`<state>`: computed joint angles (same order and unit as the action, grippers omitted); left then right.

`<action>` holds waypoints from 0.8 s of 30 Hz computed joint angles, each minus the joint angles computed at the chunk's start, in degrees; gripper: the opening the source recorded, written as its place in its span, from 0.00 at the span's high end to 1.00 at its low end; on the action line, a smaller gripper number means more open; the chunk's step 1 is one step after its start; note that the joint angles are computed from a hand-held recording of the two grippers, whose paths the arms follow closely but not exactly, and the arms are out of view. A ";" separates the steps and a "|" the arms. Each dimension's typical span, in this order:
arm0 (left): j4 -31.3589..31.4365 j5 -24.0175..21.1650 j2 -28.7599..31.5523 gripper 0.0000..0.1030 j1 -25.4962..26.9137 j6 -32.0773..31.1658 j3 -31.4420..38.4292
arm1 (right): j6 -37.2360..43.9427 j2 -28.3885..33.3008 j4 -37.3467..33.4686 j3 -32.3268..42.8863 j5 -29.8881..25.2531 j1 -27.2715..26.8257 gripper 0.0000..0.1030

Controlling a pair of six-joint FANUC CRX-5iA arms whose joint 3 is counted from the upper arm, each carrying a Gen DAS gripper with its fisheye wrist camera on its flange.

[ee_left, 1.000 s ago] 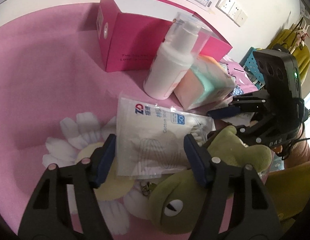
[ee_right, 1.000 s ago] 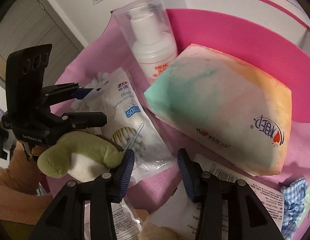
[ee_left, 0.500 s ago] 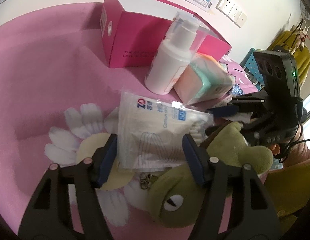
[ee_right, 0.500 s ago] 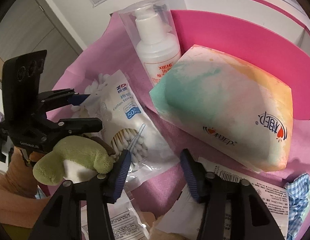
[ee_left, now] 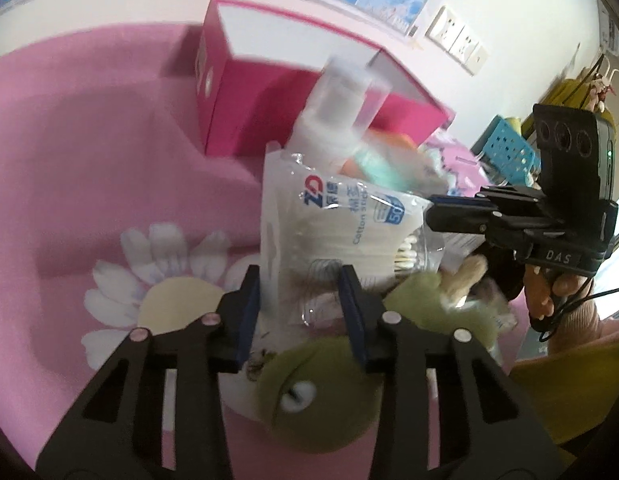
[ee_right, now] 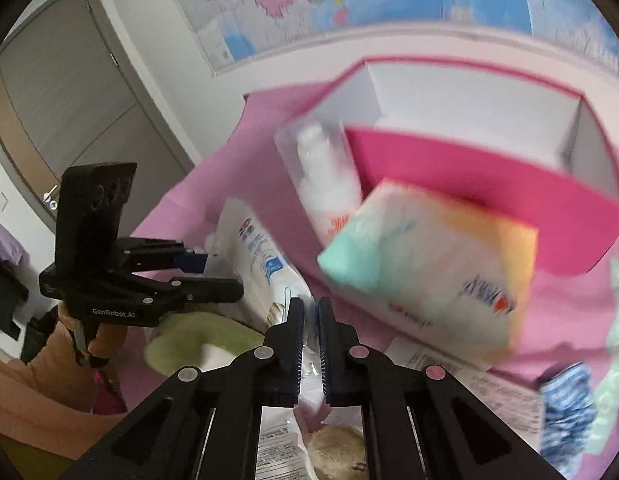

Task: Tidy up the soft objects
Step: 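Close the left tool on the cotton swab bag, then lift the cotton swab bag into the pink box and open the left tool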

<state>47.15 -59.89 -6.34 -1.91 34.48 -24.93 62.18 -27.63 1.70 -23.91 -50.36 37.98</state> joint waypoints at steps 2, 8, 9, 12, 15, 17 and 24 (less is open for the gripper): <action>0.68 1.51 -1.69 0.61 -0.55 -0.43 -0.20 | -1.55 -1.18 2.62 -0.44 0.48 1.07 0.94; 4.76 4.60 -4.54 0.61 -1.30 -1.07 1.65 | -4.93 -2.90 10.83 0.74 2.30 3.68 0.94; 5.34 5.19 -4.67 0.61 -1.55 -1.03 2.32 | -5.05 -3.30 12.00 0.87 2.24 4.16 0.94; 6.31 8.25 -4.24 0.61 -2.92 -0.55 4.91 | -4.19 -2.50 14.84 2.95 2.92 3.80 0.94; 5.66 9.65 -1.92 0.61 -4.29 1.30 8.48 | -2.75 -1.31 16.25 5.00 4.51 2.13 0.94; 4.16 11.11 -0.03 0.61 -5.32 3.52 11.01 | -1.22 -0.03 16.11 6.62 5.56 -0.10 0.94; -3.62 10.64 10.04 0.61 -8.63 13.58 21.58 | 5.98 7.82 10.80 12.79 6.73 -8.30 0.94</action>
<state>43.52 -49.26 3.70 -10.54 48.07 -3.36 68.15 -19.81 12.50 -11.12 -43.63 29.68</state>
